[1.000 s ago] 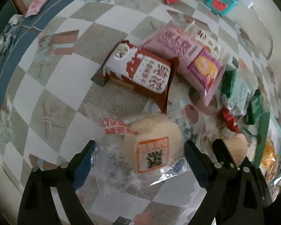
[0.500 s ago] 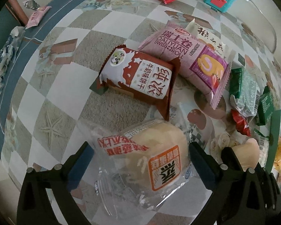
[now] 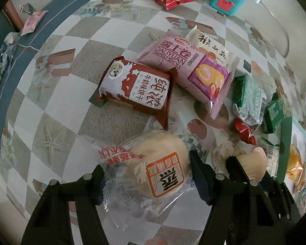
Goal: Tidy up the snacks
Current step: 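Lift the bun and pudding cup and carry both toward the white tray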
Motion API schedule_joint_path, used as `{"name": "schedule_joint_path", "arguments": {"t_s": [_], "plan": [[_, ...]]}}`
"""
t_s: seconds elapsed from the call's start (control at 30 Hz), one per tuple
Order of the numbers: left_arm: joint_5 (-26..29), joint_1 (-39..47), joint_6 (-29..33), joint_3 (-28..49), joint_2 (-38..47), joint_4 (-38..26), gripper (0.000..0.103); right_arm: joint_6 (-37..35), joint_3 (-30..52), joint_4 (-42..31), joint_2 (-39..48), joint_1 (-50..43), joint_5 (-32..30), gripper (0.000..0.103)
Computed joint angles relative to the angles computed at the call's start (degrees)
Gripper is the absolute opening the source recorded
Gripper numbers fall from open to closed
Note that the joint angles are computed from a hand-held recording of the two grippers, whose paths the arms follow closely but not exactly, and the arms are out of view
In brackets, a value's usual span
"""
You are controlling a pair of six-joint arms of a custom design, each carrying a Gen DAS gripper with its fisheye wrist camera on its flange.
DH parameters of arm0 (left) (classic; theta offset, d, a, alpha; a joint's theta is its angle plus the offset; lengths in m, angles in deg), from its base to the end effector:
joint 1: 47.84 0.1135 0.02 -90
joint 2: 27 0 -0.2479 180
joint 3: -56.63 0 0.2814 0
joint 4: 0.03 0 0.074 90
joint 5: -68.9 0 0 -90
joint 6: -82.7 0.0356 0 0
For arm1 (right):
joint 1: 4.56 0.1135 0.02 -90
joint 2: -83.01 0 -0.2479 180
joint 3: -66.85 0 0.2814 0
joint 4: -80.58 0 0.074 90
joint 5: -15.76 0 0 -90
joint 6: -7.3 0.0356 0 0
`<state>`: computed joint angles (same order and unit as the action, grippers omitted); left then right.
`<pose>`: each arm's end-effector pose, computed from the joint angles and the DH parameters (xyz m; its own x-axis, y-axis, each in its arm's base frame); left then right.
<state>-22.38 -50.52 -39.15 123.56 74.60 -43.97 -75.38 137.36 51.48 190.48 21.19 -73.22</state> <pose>0.3226 -0.0143 0.0888 -0.8541 -0.4882 -0.1793 -0.4808 0.8727 -0.0856 0.3279 0.1575 0.0806 -0.8710 -0.2787 -0.4045 -0.3195 0.9469 0.0356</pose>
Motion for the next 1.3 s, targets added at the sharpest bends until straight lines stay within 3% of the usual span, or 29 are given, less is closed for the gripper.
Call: {"name": "schedule_joint_path", "arguments": {"t_s": [0.2,0.67,1.0,1.3], "plan": [[3.2,3.4,2.2,-2.9,-3.3,0.6,0.068,1.3,0.0,-0.6,-0.7,-0.9,-1.3,0.046],[3.1,4.8,3.5,-6.9,-16.6,-1.1,0.068,4.0,-4.0,-0.4,-10.0,-3.8,-3.9,0.046],[-1.3,-4.1,0.8,-4.9,-18.6,-0.4,0.068,7.6,-6.4,-4.3,-17.7,-13.1,-0.7,0.046],[-3.7,-14.7,0.6,-2.0,-17.9,1.2,0.068,8.1,-10.3,-4.1,-23.3,-28.6,-3.8,0.045]]}}
